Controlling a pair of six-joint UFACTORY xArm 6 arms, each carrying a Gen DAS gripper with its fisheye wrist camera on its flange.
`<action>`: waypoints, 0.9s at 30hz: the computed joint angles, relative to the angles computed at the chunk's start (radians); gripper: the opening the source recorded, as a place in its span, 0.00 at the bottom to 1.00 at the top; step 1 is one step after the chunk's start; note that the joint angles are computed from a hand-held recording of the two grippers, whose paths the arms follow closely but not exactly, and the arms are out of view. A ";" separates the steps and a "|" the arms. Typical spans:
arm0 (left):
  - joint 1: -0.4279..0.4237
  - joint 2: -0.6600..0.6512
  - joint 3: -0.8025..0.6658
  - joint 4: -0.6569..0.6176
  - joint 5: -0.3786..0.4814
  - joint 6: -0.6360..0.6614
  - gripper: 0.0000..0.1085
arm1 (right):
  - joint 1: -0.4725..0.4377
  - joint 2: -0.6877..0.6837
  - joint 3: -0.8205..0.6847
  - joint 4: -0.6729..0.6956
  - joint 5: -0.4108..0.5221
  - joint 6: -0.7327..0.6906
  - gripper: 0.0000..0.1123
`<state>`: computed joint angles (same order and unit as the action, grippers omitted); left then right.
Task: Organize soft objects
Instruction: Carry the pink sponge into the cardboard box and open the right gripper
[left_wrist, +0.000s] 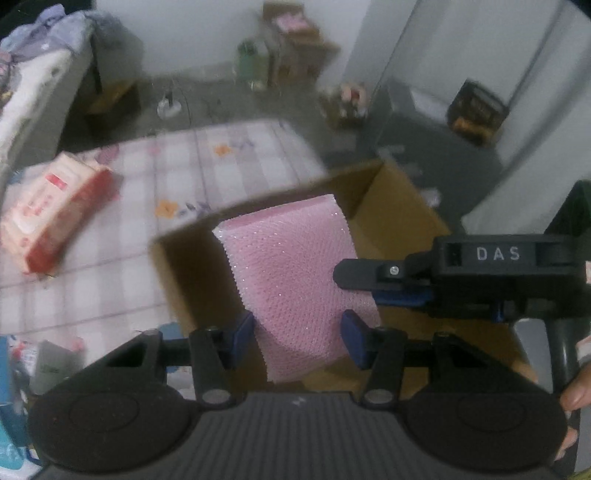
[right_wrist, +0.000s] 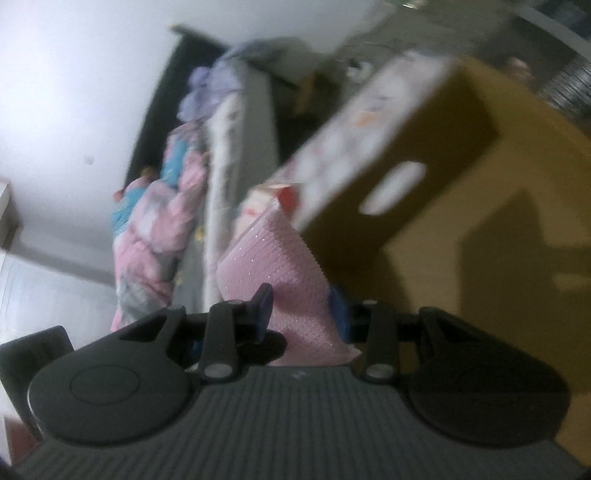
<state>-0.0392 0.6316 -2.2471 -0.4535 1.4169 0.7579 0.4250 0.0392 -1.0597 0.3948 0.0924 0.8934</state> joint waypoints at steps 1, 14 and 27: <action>-0.014 0.003 0.016 0.021 -0.021 -0.002 0.51 | 0.004 0.007 0.013 0.092 -0.007 -0.074 0.31; -0.017 0.013 0.065 0.054 -0.125 0.028 0.63 | -0.021 0.273 -0.143 0.325 0.069 -0.303 0.30; 0.162 0.071 -0.152 -0.091 -0.013 0.043 0.70 | -0.007 0.383 -0.264 0.052 0.120 -0.040 0.29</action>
